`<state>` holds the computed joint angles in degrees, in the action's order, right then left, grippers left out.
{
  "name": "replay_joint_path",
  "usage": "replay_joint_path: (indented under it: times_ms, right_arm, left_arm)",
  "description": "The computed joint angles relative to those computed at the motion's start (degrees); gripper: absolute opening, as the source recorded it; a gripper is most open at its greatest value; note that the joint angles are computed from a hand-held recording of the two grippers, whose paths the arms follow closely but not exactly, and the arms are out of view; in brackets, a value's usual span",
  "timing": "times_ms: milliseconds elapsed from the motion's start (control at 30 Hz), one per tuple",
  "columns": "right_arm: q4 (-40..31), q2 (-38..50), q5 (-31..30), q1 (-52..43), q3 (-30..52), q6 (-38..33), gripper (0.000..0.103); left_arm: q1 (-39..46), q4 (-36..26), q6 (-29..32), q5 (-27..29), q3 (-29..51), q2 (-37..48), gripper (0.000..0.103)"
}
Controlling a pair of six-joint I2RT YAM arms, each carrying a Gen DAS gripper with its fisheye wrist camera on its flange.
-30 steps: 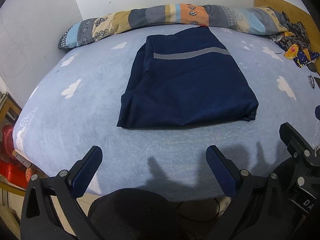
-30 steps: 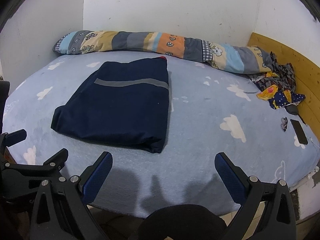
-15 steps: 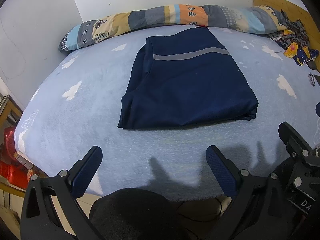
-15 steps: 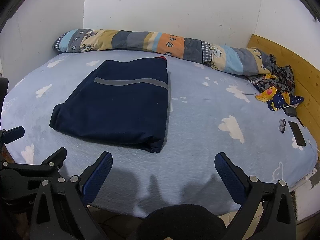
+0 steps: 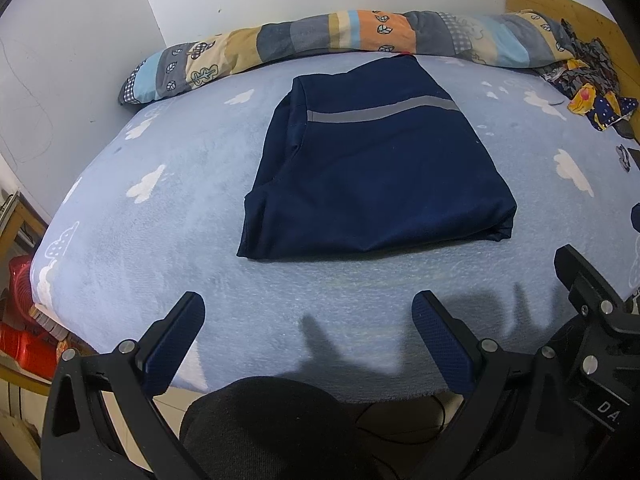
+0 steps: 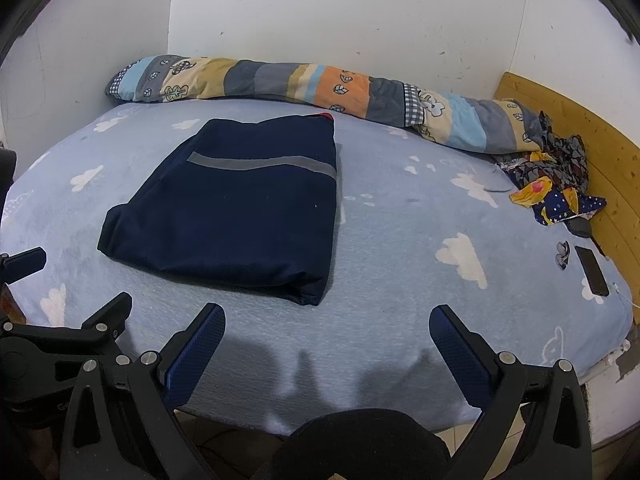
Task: Fold large clothes
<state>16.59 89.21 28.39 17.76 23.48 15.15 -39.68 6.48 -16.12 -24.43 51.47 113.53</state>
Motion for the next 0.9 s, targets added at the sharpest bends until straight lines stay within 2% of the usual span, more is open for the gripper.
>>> replay_joint_path:
  times_ms: [900]
  right_arm:
    - [1.7,0.4,-0.5,-0.9,-0.8,-1.1,0.103]
  left_arm:
    - [0.5,0.1,0.6,0.8,-0.4,-0.6,0.103]
